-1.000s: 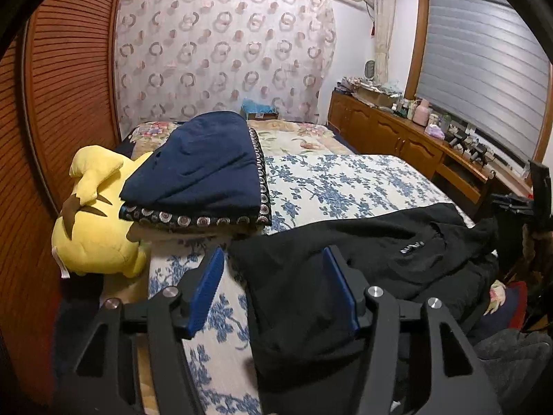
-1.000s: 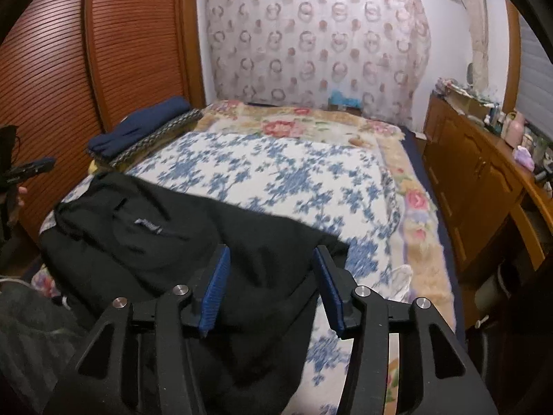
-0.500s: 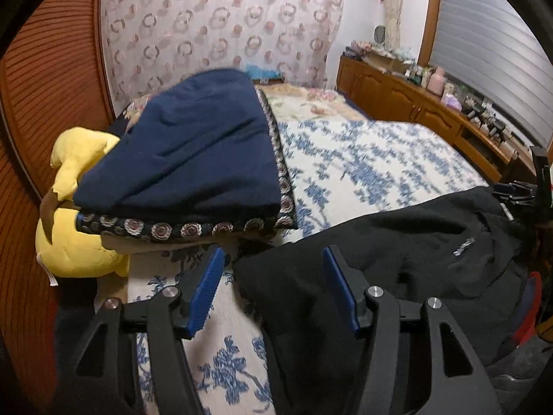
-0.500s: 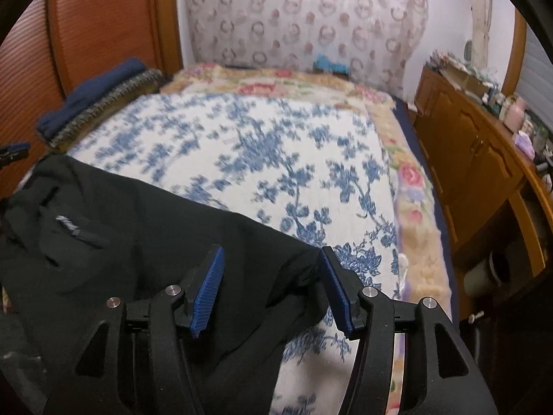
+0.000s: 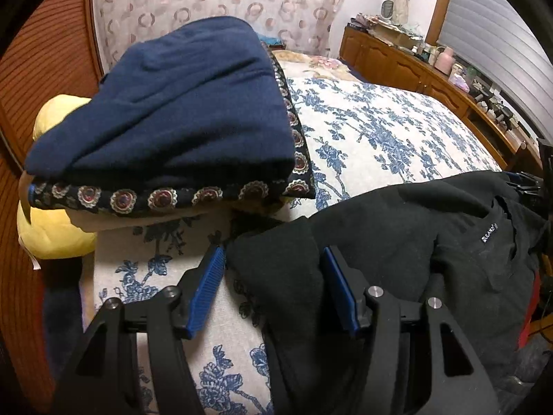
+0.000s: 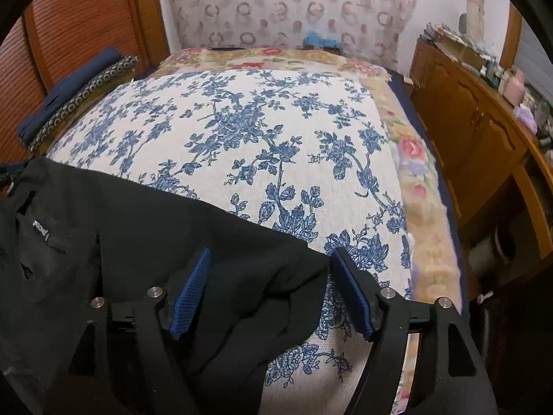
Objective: Fold small clothes
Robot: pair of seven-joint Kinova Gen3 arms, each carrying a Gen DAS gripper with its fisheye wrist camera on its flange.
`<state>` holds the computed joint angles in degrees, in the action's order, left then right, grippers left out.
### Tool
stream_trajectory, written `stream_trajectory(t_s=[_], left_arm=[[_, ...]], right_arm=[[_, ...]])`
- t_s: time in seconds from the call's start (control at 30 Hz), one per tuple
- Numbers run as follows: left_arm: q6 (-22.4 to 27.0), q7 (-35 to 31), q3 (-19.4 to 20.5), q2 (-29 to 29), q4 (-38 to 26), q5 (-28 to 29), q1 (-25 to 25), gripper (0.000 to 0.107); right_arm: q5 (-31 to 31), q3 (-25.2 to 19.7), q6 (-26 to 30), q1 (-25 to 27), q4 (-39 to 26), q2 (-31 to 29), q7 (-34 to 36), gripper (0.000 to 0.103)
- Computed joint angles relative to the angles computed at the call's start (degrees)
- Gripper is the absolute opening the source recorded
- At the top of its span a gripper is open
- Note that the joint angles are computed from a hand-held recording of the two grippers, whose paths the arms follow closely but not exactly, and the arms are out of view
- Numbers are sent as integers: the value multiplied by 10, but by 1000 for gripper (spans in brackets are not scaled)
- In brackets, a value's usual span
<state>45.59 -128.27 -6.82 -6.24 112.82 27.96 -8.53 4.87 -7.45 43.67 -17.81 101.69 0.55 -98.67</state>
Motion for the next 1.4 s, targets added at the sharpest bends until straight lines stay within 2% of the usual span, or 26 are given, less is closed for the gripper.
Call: stream_trajectory(t_s=[0.13,0.3,0.37,0.4,0.43,0.57,0.7,0.8,0.9,1.1,1.27,1.4], left_arm=[[4,0,-1,1,-1,3,-2,59],[-2,-4,1,4,-1,-2,0,58],[1,-19,-1,5,-1,8,1,45],[5,-22,-1,6,-3,10,0,43],[14,-30,-3,7,-5,13,0,33],[38,-47,-3,2,-11,22,-2,10],[45,-84,-23,-49,9,62,1,8],[63,-119,-73,-114,22,119,17,7],[78,-125,-104,-167,18,144,34,7],[96,-110,-138,-213,-45,148,93,7],[102,-98,-170,-225,-106,161,151,7],[90,-84,-176,-249,-148,152,183,7]], right_arm=[[-12,-1,3,-1,0,-1,25,73],[-52,0,0,0,3,-6,81,44],[-82,2,1,3,2,-6,116,21],[-97,3,2,4,3,-6,134,17],[-104,2,3,2,3,-7,143,14],[-120,-1,-2,0,10,-15,157,11],[-128,-7,-24,-5,31,-54,151,10],[-159,0,-44,-14,44,-112,140,9],[-133,-30,-51,-8,35,-161,109,9],[-96,-55,-54,-5,-20,-208,63,8],[-87,-49,-44,-15,-78,-222,68,8],[-79,-58,-42,-8,-133,-233,67,8]])
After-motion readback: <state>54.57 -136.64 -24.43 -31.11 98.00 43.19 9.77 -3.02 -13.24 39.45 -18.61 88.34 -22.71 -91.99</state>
